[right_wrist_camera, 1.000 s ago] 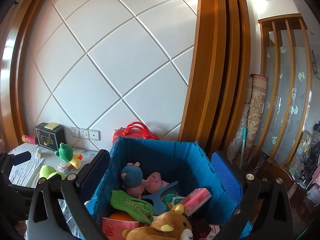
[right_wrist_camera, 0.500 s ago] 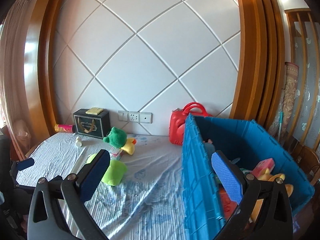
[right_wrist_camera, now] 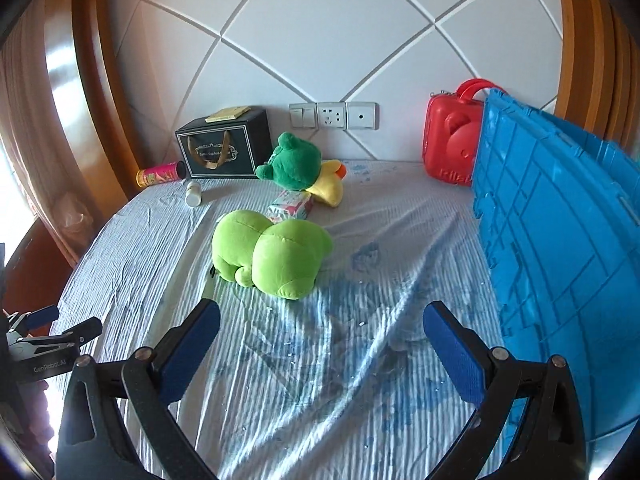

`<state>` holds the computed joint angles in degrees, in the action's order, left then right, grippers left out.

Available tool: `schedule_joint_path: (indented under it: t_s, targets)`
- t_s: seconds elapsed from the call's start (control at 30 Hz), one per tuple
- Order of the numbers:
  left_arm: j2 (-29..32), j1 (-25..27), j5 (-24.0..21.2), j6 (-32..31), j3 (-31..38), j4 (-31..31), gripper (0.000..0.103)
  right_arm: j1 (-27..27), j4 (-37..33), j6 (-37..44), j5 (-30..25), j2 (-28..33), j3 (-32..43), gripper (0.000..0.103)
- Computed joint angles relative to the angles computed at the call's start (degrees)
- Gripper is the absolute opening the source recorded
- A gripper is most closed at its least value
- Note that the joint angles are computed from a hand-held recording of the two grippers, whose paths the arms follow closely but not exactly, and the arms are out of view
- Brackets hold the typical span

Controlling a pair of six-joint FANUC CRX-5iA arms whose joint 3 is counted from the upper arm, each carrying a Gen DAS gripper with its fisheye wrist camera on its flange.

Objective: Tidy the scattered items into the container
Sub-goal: 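Withdraw both open tools from the box back over the bed, then grasp the green frog plush with both tools from either side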

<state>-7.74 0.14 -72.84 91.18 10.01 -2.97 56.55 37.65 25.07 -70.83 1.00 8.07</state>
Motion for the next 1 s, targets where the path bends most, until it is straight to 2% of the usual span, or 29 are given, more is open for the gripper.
schedule_joint_path:
  t_s: [0.1,0.3,0.37,0.47,0.67,0.83,1.0]
  targets:
    - [3.3,-0.8,-1.5,1.8,2.5,-3.8,0.101,-4.0,-6.4,3.9,2.6,3.7,3.2,0.103]
    - [8.2,1.3,-2.9,2.7,3.8,-3.3,0.101,-7.7,-14.4,10.4,2.1,10.9,10.4,0.103]
    - [9.8,1.9,-2.8,2.4,4.3,-2.2,0.101,-8.2,-15.0,11.4,1.3,12.7,12.4,0.103]
    - [12.3,1.8,-2.6,0.6,5.8,-1.6,0.101,-8.5,-14.3,8.7,1.5,13.4,12.8,0.103]
    - [17.0,2.5,-1.4,-4.8,9.1,1.7,0.101,-10.3,-13.1,6.0,-2.2,17.0,16.6,0.103]
    - [21.5,1.4,-0.9,-7.9,12.3,2.5,0.101,-11.9,-15.3,7.3,-2.4,18.9,18.4,0.103]
    - [25.8,-0.3,0.9,-11.2,15.0,3.1,0.101,-13.3,-19.9,8.8,0.5,20.4,18.4,0.103]
